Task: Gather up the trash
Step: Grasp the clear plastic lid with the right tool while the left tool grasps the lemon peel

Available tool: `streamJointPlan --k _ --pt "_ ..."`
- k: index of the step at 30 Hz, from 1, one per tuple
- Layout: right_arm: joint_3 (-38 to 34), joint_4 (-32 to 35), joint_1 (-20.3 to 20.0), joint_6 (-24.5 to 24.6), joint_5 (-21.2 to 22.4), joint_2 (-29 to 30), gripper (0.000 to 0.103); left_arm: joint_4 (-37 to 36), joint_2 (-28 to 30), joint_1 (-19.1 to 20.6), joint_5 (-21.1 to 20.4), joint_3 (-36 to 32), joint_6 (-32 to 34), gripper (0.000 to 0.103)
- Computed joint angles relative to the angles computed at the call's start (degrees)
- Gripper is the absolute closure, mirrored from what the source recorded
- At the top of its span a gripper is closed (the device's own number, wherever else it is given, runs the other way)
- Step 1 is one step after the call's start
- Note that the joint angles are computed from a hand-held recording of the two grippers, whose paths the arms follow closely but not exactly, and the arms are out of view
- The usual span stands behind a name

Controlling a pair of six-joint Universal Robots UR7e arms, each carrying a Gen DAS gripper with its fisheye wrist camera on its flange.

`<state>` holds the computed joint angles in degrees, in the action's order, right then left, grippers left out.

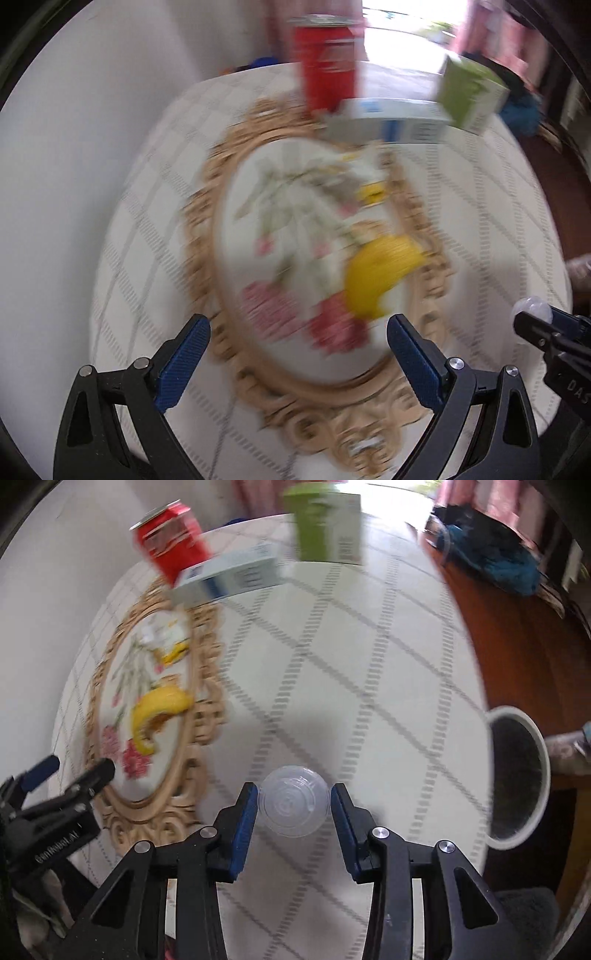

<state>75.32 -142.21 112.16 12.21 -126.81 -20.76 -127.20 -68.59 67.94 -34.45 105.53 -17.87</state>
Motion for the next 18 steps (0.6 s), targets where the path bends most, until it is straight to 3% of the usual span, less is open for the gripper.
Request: streamJointPlan --k 5,7,8,9,13,18 --pt "3.01 -0.93 -1.94 2.19 -0.06 -2.94 0.06 -0.22 5.73 0.41 -2.46 -5.42 7.29 0.009" --pt "3.37 -1.01 -2.45 2.05 0.53 -3.37 0.06 -0.18 7.11 0.4 -2.12 -6.43 8.27 0.036" --pt "3.87 -0.9 -2.76 1.85 0.64 -3.97 0.06 0.07 7.32 0.53 -2.79 -6.79 8.36 0.044" --pt "4.29 -1.17 -2.92 1.76 0.74 -4.22 0.06 0.09 7.68 0.97 -3.49 -7.47 8.64 0.061" --pt "4.4 -2.31 -3.14 1.12 1.08 -3.99 0.06 -0.33 7.26 0.07 -3.41 -6.35 8.14 0.068" --pt "4.69 -3.98 -2.42 -0.67 0.86 -4.79 0.06 -3.06 5.58 -1.06 -2.25 -3.96 8.06 0.071"
